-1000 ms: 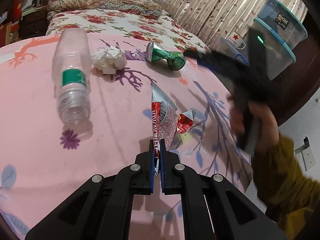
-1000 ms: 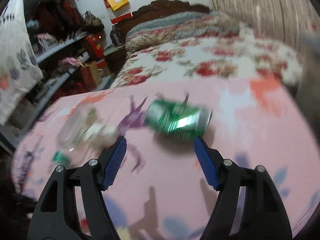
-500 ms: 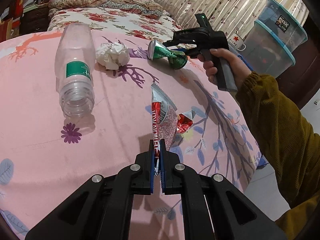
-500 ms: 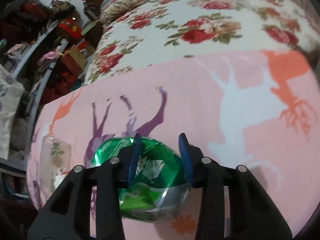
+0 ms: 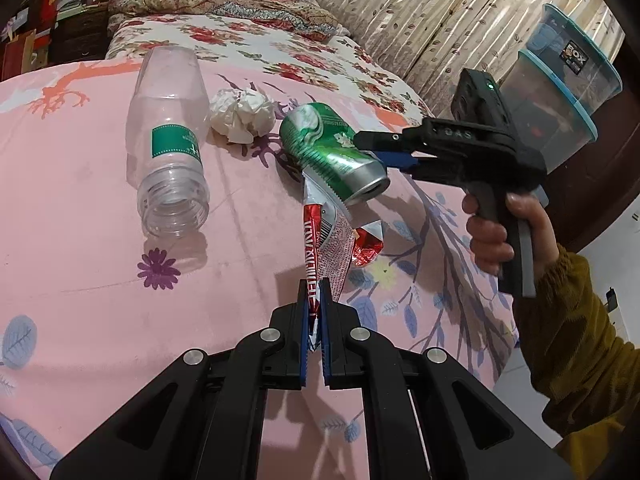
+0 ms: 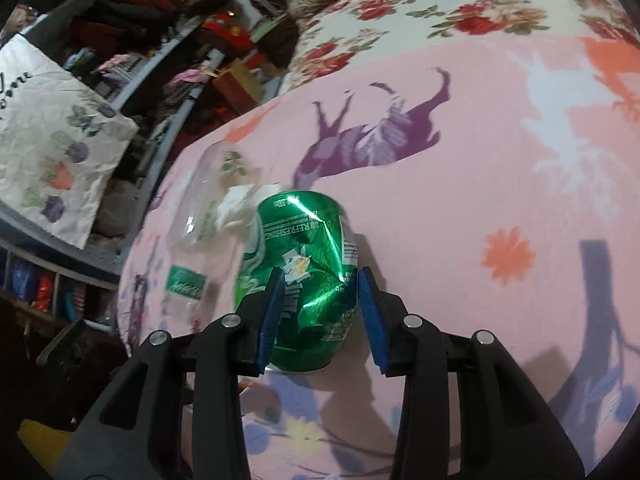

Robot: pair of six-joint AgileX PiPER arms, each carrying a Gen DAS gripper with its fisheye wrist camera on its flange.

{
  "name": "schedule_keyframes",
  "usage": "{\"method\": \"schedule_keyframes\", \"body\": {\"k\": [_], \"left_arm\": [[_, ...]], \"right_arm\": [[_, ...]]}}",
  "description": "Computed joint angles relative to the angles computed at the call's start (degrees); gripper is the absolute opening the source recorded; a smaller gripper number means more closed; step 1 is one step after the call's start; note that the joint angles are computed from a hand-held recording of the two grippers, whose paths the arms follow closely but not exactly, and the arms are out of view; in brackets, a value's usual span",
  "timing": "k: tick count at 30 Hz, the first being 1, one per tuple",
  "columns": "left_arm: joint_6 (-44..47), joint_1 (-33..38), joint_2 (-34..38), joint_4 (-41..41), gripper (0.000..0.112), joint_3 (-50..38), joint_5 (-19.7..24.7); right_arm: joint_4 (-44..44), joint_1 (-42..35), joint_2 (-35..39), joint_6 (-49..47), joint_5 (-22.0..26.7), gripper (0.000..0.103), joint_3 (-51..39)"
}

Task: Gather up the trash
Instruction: 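Carry the can and wrapper to the wastebasket and release both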

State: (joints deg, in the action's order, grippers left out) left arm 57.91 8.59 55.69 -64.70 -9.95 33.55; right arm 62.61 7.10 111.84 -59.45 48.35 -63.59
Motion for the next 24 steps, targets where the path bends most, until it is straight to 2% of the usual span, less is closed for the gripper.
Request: {"method": "schedule_keyframes", "body": {"k": [2, 7, 9, 11, 12, 15, 18, 24], "left_arm": [[-1.0, -0.4, -0.2, 0.6, 0.004, -0.1, -0.2], [-5.6, -2.3, -2.4, 3.3, 0.005, 0.0, -1.1], [-7.0, -2.1, -3.3, 4.5, 0.005, 0.1, -0.9], [-7.8, -0.9, -4.1, 5.7, 0.005, 0.1, -0.2], [-9.0, -0.9, -4.9, 6.6, 0.004, 0.1, 0.0], [-9.8, 0.5, -6.0, 8.0, 0.005, 0.1, 1.3], [-9.2, 0.7, -5.8, 7.7, 0.005, 0.0, 1.9], [-17.4, -12.3, -4.0, 9.4, 0.004, -0.8, -6.0]], "right_arm": [[0.7, -0.1, 0.8, -0.7, 1.3, 0.041, -0.5], [1.2, 0.4, 7.8, 2.2, 7.2, 0.052, -7.7], [2.4, 0.9, 11.1, 3.5, 9.2, 0.052, -10.2], [3.8, 1.3, 13.3, 3.5, 11.2, 0.047, -11.2], [5.8, 1.2, 13.4, 1.7, 12.0, 0.034, -10.2], [9.2, 1.0, 10.2, -2.2, 10.4, 0.026, -4.9], [12.3, -2.1, 6.5, -6.4, 10.9, 0.024, 1.9], [14.6, -14.4, -2.0, -16.4, 12.6, 0.024, 17.2]]}}
